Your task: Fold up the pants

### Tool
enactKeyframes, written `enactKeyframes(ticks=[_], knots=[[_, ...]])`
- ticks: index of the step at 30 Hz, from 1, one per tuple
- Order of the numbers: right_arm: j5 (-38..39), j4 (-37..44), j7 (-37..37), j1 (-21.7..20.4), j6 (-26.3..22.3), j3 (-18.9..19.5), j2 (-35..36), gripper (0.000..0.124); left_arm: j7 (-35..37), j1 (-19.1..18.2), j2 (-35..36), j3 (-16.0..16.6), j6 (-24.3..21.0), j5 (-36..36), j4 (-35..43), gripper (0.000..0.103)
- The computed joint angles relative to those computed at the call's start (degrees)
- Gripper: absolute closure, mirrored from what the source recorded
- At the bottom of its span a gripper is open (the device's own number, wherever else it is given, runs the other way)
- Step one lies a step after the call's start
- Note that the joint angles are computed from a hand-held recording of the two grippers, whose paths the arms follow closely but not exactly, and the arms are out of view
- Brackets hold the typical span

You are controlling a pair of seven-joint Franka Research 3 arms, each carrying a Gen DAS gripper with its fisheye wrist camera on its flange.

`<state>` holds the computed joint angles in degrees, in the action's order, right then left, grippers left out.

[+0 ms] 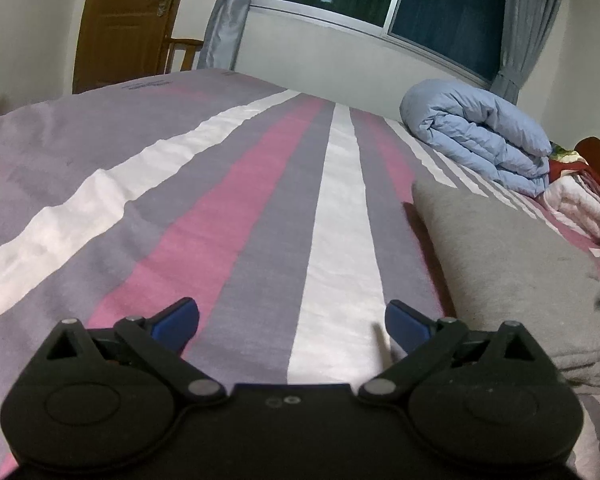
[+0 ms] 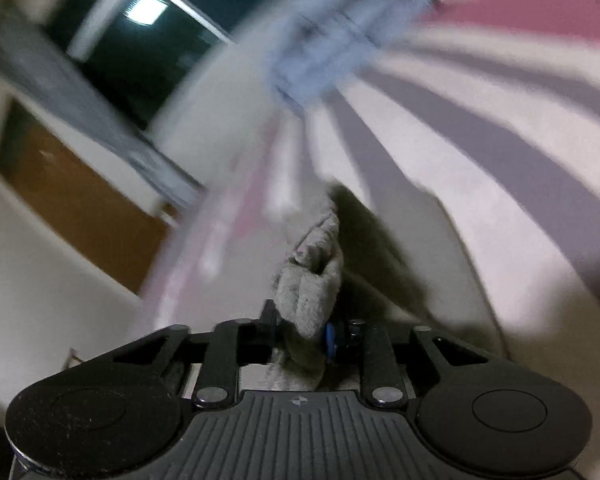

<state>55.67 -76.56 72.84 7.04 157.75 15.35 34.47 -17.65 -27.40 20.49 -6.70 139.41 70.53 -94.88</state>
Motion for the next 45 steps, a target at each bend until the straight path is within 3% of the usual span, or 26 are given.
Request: enactKeyframes(ticks=[1, 3, 5, 6, 7, 10, 16, 20, 23, 24, 26, 28, 29, 30, 34, 36, 38, 39, 40, 41, 43, 45], knots=[[-0.2, 0.0, 0.8, -0.1, -1.7, -0.3, 0.1, 0.095, 0.0, 0.0, 0.0, 0.0, 0.0, 0.0, 0.0, 0.009], [6.8, -4.5, -8.2, -2.7, 2.8, 3.5, -2.8, 0.080, -0.1, -0.1, 0.0, 0.1, 0.0, 0.3, 0.0, 0.009], [10.3, -8.7, -12.8, -2.3, 7.2, 3.5, -6.3, 0.049, -0.6, -0.1, 0.0, 0.1, -0.3, 0.4, 0.0, 0.009], [14.3, -10.4, -16.7, -3.1, 9.0, 4.6, -7.6, 0.046, -1.0, -0.2, -0.1, 0.2, -0.6, 0.6, -0.1, 0.009], [19.3, -11.5, -21.7, -4.4, 9.6, 6.2, -8.5, 0.046, -1.4, -0.3, -0.1, 0.2, -0.7, 0.8, -0.1, 0.009], [20.5, -12.6, -20.8, -3.1, 8.8, 3.8, -9.0, 0.047, -0.8, -0.2, -0.1, 0.0, -1.0, 0.7, 0.1, 0.009], [15.0, -8.6, -10.0, 1.4, 6.5, -1.4, -5.2, 0.047, -1.0, -0.2, -0.6, -0.2, -0.2, 1.8, -0.6, 0.009], [8.9, -4.6, -3.3, 2.4, 5.7, -1.7, -2.4, 0.045, -0.8, 0.1, -0.6, -0.3, -0.1, 1.2, -0.6, 0.009], [17.9, -3.1, -15.7, -1.4, 5.7, 3.9, -2.2, 0.045, -0.2, 0.1, -0.4, -0.3, 0.1, 0.9, -0.4, 0.009], [15.5, -2.9, -14.6, -0.3, 6.0, 2.8, -2.3, 0.045, 0.2, 0.1, -0.2, -0.4, 0.1, 0.7, -0.1, 0.009], [4.0, -1.2, -1.5, 4.0, 2.8, -3.4, -0.8, 0.046, 0.7, 0.0, 0.1, -0.3, 0.1, 0.6, 0.2, 0.009], [-2.1, 1.5, 3.5, 4.7, -0.7, -4.8, 1.2, 0.052, 1.2, -0.1, 0.2, -0.2, 0.1, 0.4, 0.5, 0.009], [-3.2, 2.1, 3.3, 4.3, -1.2, -4.1, 1.5, 0.074, 1.4, -0.2, 0.2, -0.2, -0.1, 0.4, 0.6, 0.009], [-4.1, 2.8, 3.4, 3.6, -2.5, -3.4, 1.8, 0.080, 1.6, -0.3, 0.3, -0.1, -0.1, 0.3, 0.6, 0.009], [10.4, -0.9, -12.2, -3.7, 2.5, 5.8, -1.9, 0.083, 1.7, -0.4, 0.5, 0.0, -0.2, 0.0, 0.8, 0.009], [15.8, -2.8, -17.6, -4.4, 5.0, 6.1, -3.8, 0.083, 1.8, -0.5, 0.5, 0.0, -0.2, 0.0, 0.8, 0.009], [11.6, -3.9, -10.6, -1.5, 6.7, 1.7, -3.9, 0.083, 1.9, -0.5, 0.5, 0.1, 0.0, 0.0, 0.8, 0.009], [4.0, -3.7, -1.0, 1.4, 4.6, -3.1, -2.8, 0.083, 2.1, -0.5, 0.5, 0.0, -0.1, -0.2, 0.9, 0.009], [-1.1, -2.1, 5.2, 2.4, -0.6, -5.9, -1.1, 0.083, 2.2, -0.5, 0.6, 0.0, -0.2, -0.3, 0.9, 0.009], [-2.2, -0.6, 7.3, 2.4, -3.7, -6.8, 0.3, 0.083, 2.4, -0.5, 0.6, 0.0, -0.2, -0.3, 1.0, 0.009], [0.6, -2.5, 2.8, -0.8, -2.4, -3.1, -0.9, 0.078, 2.9, -0.6, 0.8, 0.0, -0.3, -0.5, 1.1, 0.009], [0.5, -4.0, 2.3, -1.7, -1.7, -2.1, -2.1, 0.074, 3.1, -0.7, 0.8, 0.1, -0.2, -0.5, 1.2, 0.009]])
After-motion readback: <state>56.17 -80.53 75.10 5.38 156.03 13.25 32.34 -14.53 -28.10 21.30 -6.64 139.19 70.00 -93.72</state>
